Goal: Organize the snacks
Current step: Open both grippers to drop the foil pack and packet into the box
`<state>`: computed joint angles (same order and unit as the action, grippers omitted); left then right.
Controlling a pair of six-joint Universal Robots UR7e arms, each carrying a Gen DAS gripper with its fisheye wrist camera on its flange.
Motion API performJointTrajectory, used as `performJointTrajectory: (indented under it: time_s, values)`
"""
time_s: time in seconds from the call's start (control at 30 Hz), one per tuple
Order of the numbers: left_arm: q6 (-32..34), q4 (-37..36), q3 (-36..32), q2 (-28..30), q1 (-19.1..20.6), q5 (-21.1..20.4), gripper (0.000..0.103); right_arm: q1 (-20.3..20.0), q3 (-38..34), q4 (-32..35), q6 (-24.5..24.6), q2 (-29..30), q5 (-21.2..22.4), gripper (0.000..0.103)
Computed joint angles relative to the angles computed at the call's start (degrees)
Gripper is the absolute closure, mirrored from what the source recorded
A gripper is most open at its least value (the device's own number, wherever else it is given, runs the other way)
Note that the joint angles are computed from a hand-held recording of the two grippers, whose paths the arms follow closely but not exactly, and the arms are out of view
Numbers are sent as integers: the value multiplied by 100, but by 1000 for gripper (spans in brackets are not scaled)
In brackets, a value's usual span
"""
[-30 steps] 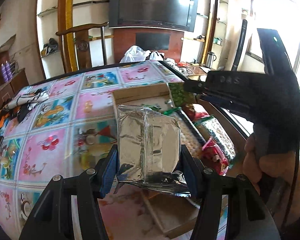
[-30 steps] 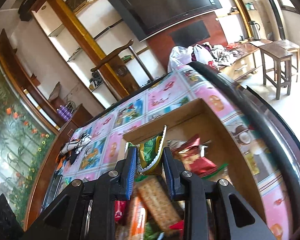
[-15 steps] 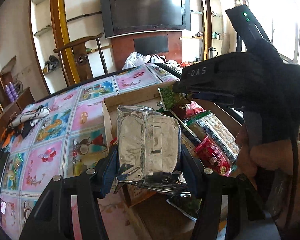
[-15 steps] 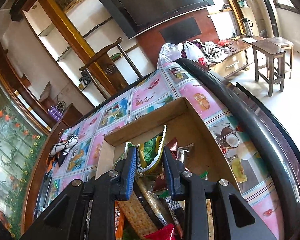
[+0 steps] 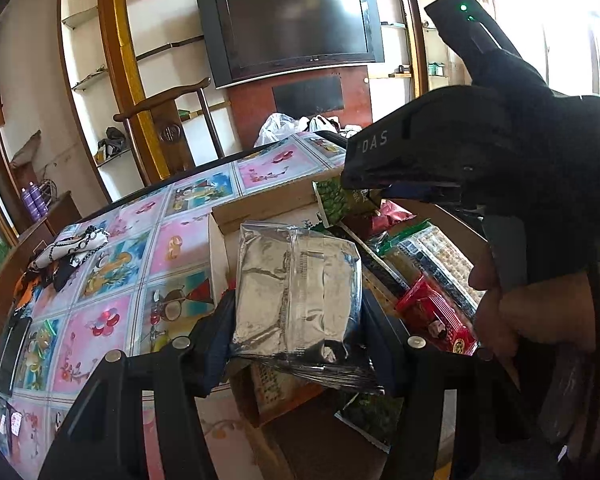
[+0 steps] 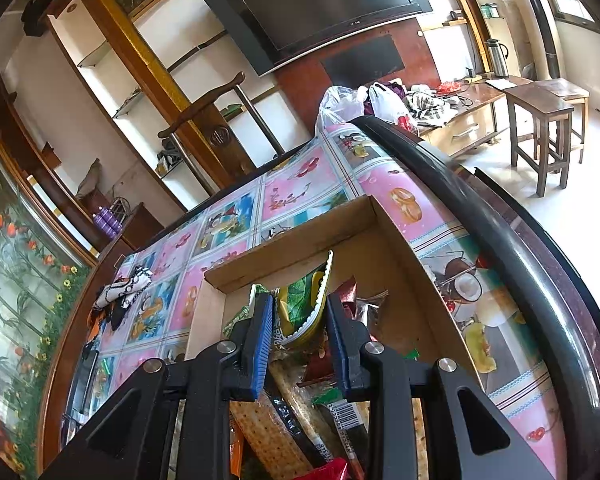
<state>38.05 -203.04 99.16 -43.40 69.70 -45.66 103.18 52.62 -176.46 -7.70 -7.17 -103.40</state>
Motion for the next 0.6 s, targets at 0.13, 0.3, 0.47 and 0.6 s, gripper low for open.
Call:
performJointTrajectory:
  time_s: [0.13, 0.3, 0.47, 0.6]
  values:
    - [27, -21, -19, 20, 3, 9, 45, 4, -89, 50, 8, 54, -1, 75]
    - [225, -219, -50, 108, -4, 55, 45, -1, -182, 107, -25, 108, -20, 75]
    - [381, -373, -67, 160, 6, 44, 44, 3, -222, 116, -120, 143, -67, 75]
    - [488, -545, -40, 182, 3, 14, 44, 9, -217, 126, -130, 142, -65, 75]
